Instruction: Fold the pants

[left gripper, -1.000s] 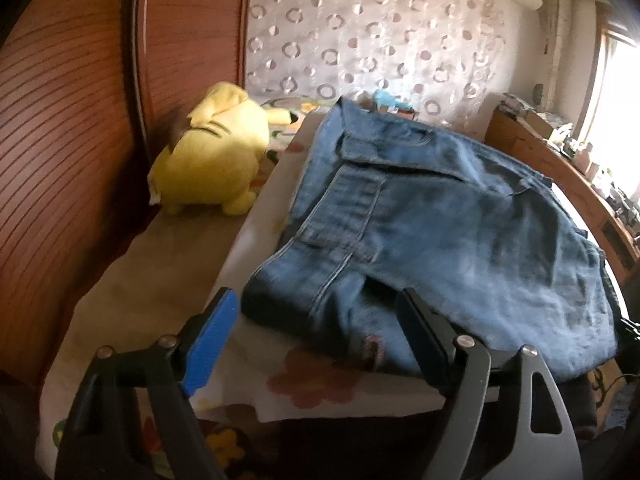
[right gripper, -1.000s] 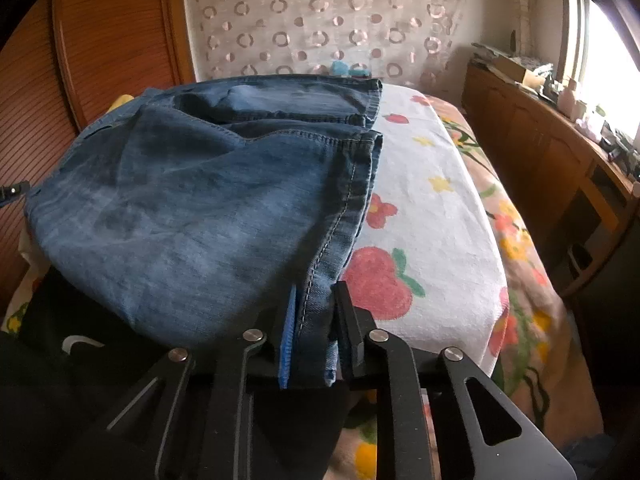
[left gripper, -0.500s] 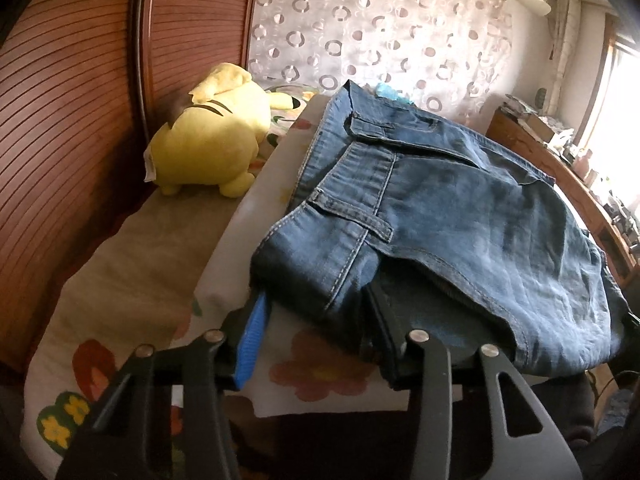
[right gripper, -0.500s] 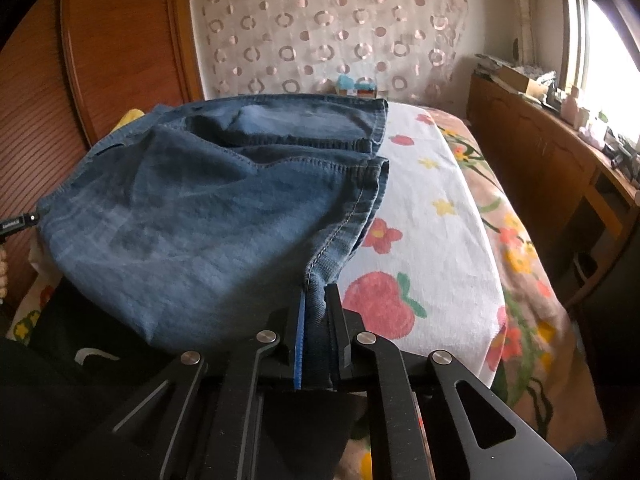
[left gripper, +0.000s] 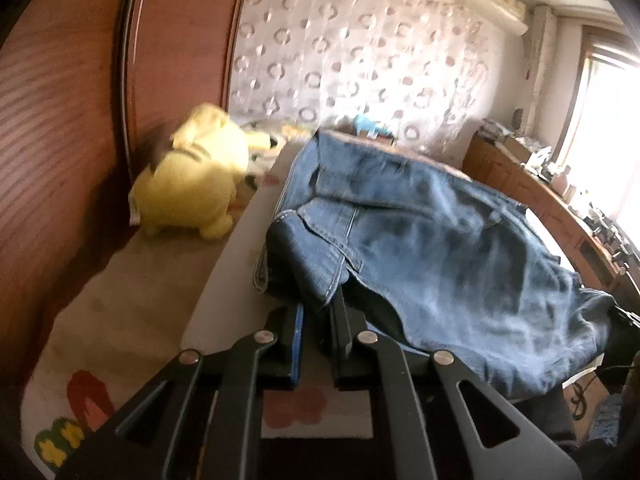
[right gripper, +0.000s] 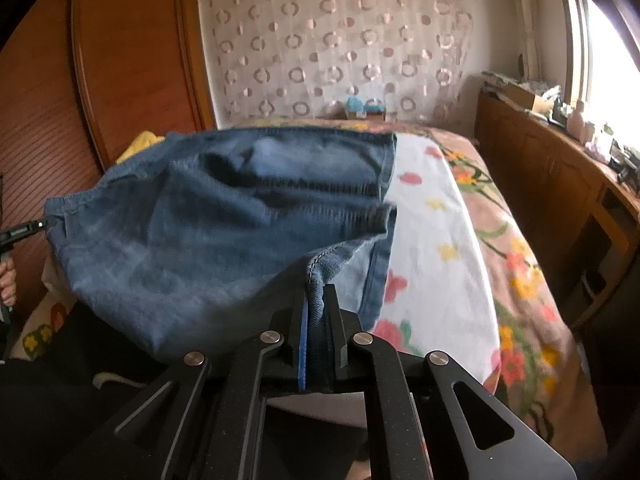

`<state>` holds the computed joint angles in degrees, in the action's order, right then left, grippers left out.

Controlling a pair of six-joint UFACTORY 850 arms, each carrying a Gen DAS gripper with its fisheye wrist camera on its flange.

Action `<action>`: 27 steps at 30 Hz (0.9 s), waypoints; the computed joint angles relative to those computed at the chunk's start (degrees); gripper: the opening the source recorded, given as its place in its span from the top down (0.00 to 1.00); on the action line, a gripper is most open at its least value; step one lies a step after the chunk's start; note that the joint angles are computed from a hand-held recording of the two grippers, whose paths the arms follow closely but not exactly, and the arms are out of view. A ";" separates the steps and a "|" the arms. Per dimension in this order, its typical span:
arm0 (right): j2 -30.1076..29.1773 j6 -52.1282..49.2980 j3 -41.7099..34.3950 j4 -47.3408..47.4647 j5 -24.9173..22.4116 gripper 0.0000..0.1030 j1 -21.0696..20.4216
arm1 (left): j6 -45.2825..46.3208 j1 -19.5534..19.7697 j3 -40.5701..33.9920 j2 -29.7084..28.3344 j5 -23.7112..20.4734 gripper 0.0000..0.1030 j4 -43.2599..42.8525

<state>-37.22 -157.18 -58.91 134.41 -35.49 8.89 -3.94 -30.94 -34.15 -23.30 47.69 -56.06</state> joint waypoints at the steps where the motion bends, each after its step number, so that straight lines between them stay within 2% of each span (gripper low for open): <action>1: 0.25 0.21 -0.07 0.10 -0.28 0.96 -0.01 | 0.66 -0.03 0.13 0.80 0.58 0.93 0.00; 6: 1.40 0.39 -0.90 0.19 -1.08 0.96 0.10 | 2.33 0.84 0.24 2.94 1.66 0.93 1.28; 15: 1.31 -1.69 -4.19 1.64 -1.01 0.96 0.83 | 6.73 1.88 -1.99 3.23 2.70 0.94 1.03; 27: -5.06 -0.05 -14.34 1.58 3.41 0.97 1.84 | 11.30 5.14 -7.67 -0.01 0.80 0.95 2.36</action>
<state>-42.28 -157.23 -73.25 135.99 -32.08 10.73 7.36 -25.80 -41.82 -23.32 48.49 -53.70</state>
